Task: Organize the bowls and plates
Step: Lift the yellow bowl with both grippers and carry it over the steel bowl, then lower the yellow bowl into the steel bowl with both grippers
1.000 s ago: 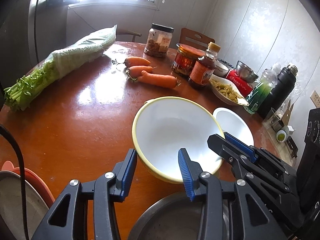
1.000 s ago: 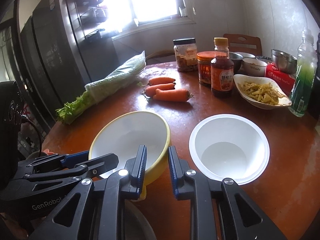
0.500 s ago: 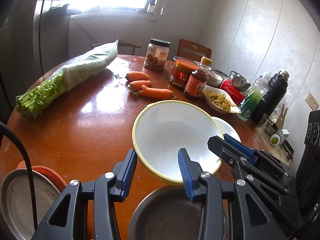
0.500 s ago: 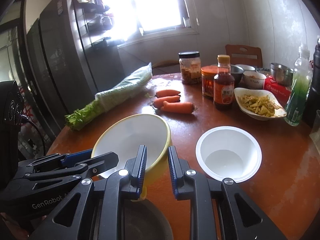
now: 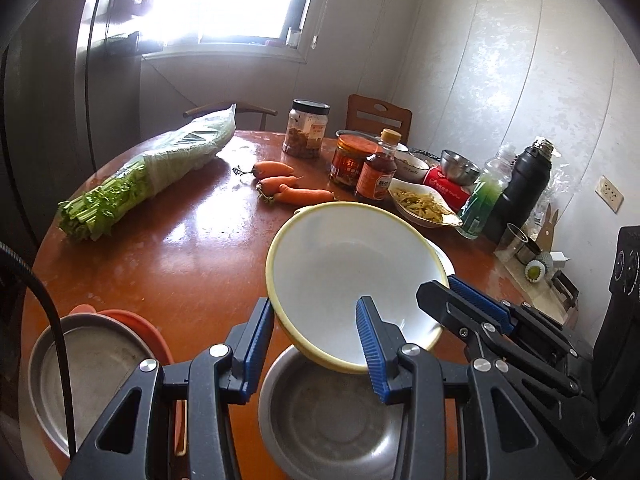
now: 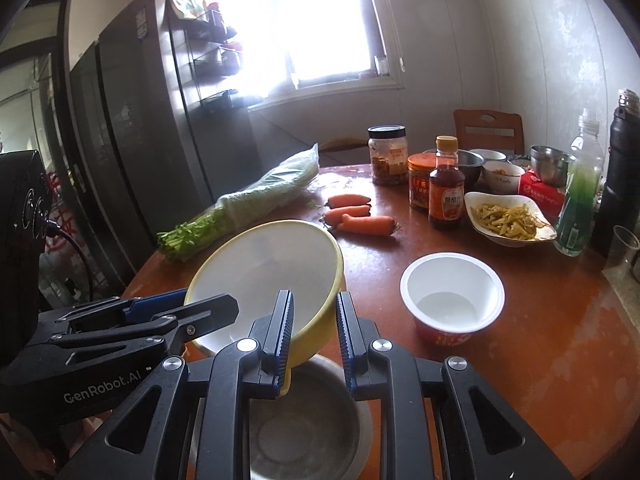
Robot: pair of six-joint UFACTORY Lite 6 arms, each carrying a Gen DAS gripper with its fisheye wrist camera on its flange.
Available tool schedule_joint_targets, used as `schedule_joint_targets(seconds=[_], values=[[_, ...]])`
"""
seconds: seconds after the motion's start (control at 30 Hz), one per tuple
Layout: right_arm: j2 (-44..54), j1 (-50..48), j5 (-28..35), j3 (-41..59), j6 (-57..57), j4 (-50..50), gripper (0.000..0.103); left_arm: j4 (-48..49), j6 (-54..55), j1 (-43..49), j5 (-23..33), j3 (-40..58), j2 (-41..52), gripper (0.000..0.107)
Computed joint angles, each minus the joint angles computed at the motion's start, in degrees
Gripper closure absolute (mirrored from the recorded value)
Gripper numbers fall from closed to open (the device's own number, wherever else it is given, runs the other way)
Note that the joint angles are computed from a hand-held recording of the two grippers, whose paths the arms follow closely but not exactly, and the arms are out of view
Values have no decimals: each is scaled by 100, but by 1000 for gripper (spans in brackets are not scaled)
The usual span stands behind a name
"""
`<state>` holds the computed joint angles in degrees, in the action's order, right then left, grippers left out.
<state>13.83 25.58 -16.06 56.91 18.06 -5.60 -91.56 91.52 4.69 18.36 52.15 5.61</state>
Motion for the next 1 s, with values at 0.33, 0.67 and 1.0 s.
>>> schedule_joint_targets(seconds=[0.33, 0.67, 1.0], values=[[-702, 413, -187, -871, -1280, 1451, 79, -364, 524, 75, 4, -1000, -867, 65], [-763, 576, -368, -1283, -1501, 1807, 79, -839, 1079, -9, -85, -1394, -1007, 65], [-648, 618, -441, -1385, -1426, 1770, 79, -1640, 1891, -115, -184, -1538, -921, 65]])
